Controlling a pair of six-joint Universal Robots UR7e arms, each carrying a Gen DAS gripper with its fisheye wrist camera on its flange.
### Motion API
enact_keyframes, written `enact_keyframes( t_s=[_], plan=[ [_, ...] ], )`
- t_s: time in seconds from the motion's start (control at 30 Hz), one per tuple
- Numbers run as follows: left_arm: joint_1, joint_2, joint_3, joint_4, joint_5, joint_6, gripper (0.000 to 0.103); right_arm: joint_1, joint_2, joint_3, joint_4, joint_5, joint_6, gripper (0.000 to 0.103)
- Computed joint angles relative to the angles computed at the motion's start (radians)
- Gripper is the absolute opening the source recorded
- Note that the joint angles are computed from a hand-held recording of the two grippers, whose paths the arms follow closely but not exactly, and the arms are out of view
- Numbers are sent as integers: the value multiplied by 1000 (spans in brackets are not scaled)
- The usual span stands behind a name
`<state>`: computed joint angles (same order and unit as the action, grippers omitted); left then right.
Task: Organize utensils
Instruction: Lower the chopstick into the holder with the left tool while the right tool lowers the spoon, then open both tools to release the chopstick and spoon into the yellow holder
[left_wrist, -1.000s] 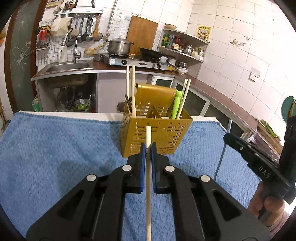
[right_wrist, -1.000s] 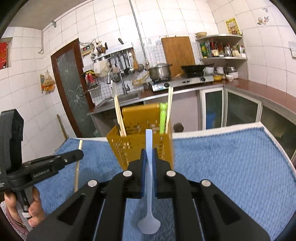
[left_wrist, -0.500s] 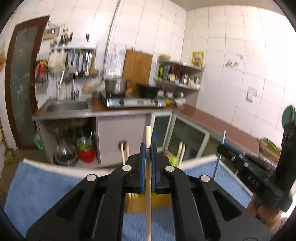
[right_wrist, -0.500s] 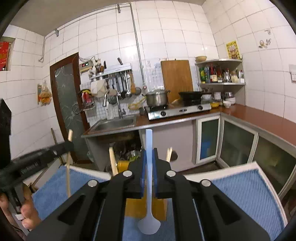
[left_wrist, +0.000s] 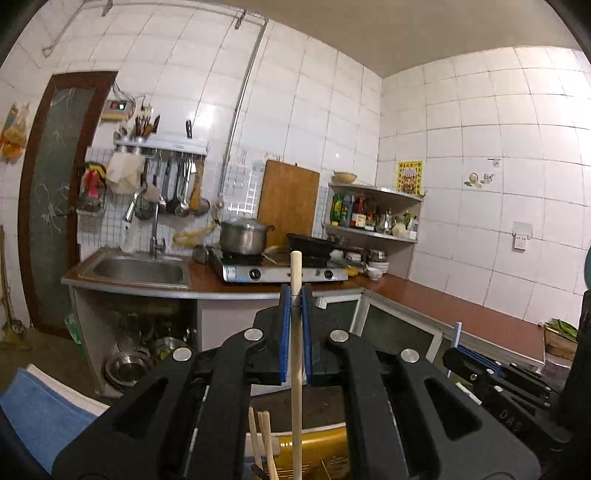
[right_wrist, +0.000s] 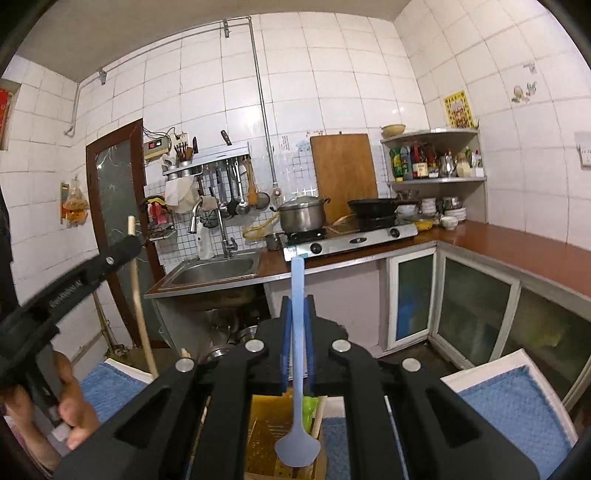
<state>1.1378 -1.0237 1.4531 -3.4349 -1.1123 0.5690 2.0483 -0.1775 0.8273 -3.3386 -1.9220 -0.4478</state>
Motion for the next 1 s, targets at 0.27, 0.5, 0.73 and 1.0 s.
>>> enact_keyframes(
  t_s=[0.27, 0.5, 0.73, 1.0],
  plan=[
    [61, 16, 36, 12, -25, -9, 4, -30, 28, 17, -13, 9, 21, 7],
    [77, -17, 110, -7, -16, 14, 5, -55, 28, 73, -6, -1, 50, 7],
    [84, -61, 158, -16, -39, -31, 5, -78, 11, 160, -51, 7, 57, 7],
    [82, -97, 202, 6, -60, -19, 4, -89, 13, 164, -34, 22, 76, 7]
  ],
)
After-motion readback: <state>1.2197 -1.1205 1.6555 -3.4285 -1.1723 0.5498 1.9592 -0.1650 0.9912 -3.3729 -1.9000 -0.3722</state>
